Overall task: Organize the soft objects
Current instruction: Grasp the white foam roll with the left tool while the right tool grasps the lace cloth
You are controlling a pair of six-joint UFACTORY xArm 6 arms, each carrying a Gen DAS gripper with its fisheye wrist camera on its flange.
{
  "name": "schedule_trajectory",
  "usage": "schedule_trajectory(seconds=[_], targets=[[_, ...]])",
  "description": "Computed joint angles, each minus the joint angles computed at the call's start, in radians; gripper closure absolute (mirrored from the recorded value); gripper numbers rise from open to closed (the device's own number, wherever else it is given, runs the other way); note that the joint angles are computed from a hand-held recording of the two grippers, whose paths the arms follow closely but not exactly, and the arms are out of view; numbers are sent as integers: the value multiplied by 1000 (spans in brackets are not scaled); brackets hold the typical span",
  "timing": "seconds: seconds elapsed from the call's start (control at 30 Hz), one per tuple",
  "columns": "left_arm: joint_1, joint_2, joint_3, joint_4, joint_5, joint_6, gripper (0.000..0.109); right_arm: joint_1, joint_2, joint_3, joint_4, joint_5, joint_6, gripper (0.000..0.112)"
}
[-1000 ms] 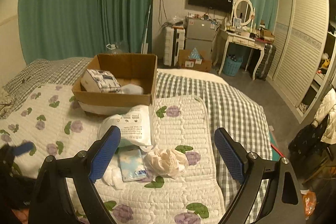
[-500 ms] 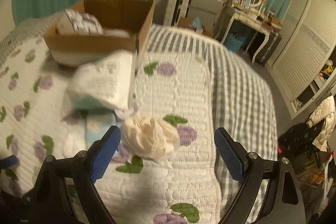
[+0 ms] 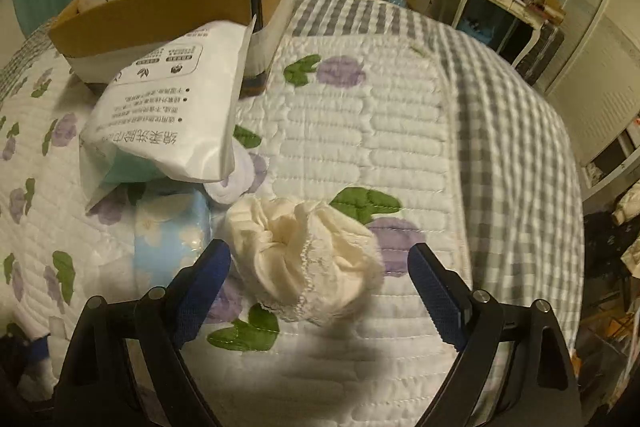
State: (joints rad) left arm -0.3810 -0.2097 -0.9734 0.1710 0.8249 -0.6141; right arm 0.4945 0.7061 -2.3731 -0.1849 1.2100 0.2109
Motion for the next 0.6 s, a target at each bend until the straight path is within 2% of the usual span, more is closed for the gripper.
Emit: schedule_trajectory(seconds=[0.07, 0.1, 0.13, 0.27, 0.37, 0.6], targets=[[1, -10, 13, -4, -10, 1, 69, -3, 13, -19, 23, 14, -15, 62], [2, -17, 19, -7, -14, 2, 69, -5, 15, -19, 35, 17, -20, 72], [2, -24, 27, -8, -17, 0, 70, -9, 16, -18, 56, 19, -27, 88], [8, -49, 29, -7, -13, 7, 71, -7, -37, 73, 51, -41, -24, 96], [22, -71, 19, 0, -5, 23, 71, 5, -92, 143, 15, -84, -14, 97], [44, -191, 94, 30, -29, 34, 71, 40, -242, 294, -40, -141, 58, 97]])
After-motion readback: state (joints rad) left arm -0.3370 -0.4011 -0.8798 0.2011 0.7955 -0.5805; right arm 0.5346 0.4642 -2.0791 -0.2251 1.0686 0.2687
